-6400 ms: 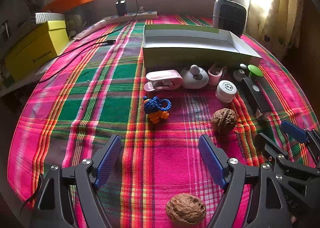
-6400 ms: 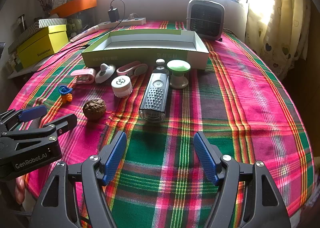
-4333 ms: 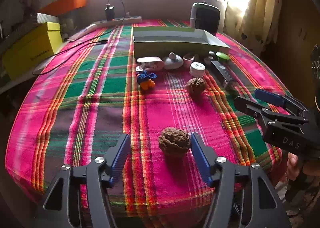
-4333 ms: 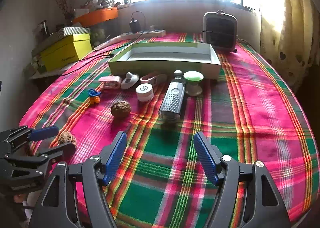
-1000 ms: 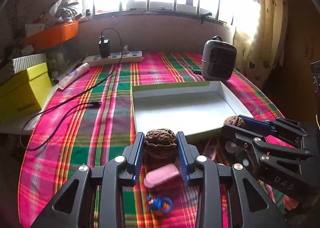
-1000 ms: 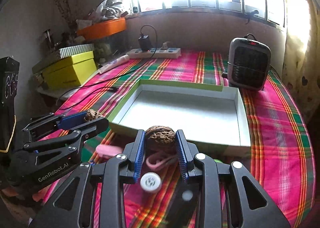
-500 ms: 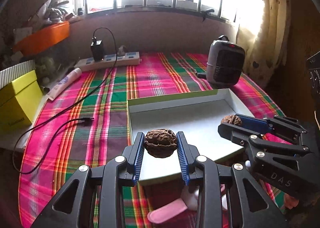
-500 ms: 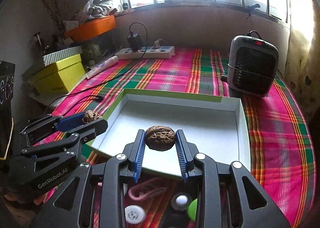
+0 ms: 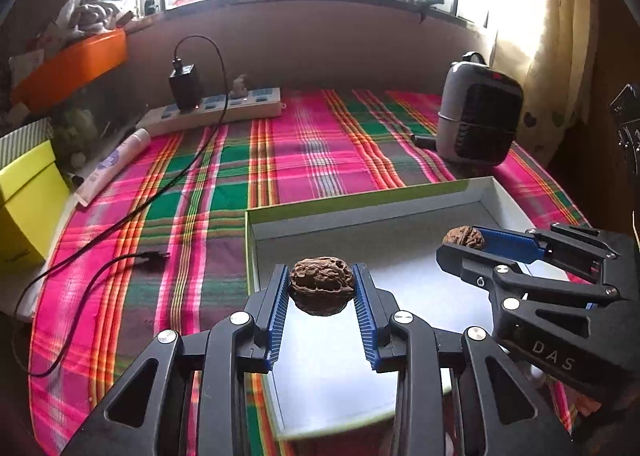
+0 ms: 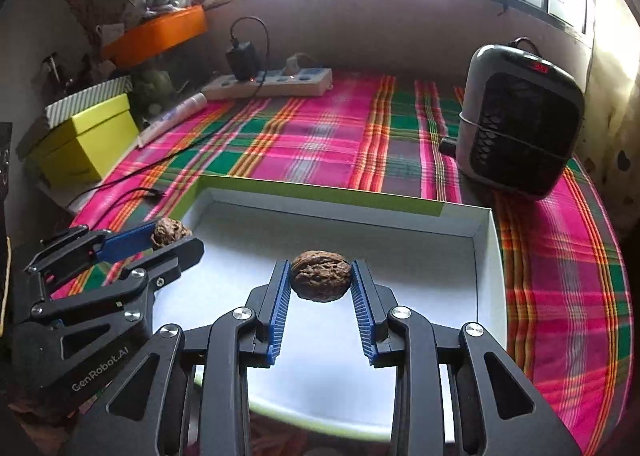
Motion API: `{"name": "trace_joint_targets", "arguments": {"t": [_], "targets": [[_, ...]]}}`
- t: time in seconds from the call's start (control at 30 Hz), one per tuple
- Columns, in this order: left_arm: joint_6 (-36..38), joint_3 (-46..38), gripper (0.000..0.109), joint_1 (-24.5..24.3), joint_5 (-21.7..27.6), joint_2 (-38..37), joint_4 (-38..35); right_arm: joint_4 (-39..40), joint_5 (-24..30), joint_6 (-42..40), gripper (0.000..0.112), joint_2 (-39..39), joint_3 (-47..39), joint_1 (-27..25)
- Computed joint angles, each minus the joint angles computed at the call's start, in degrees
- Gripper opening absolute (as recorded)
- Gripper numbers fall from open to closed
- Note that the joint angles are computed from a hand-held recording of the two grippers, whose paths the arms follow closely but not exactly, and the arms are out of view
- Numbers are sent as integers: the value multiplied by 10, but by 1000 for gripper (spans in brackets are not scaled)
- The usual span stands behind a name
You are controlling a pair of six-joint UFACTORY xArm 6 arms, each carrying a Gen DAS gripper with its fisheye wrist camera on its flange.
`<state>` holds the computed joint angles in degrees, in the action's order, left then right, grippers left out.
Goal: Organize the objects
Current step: 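Carry both held walnuts over the white tray with both grippers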
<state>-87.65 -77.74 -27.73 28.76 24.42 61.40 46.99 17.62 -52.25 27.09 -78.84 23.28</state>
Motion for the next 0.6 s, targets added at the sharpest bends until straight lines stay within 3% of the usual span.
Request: {"name": "trace_joint_targets", "arguments": {"t": [0.33, 0.6], "targets": [[75, -61, 30, 20, 1, 54, -68, -107, 28, 97, 32, 63, -79, -12], [126, -91, 30, 25, 9, 80, -115, -144, 49, 124, 32, 87, -116, -14]]}}
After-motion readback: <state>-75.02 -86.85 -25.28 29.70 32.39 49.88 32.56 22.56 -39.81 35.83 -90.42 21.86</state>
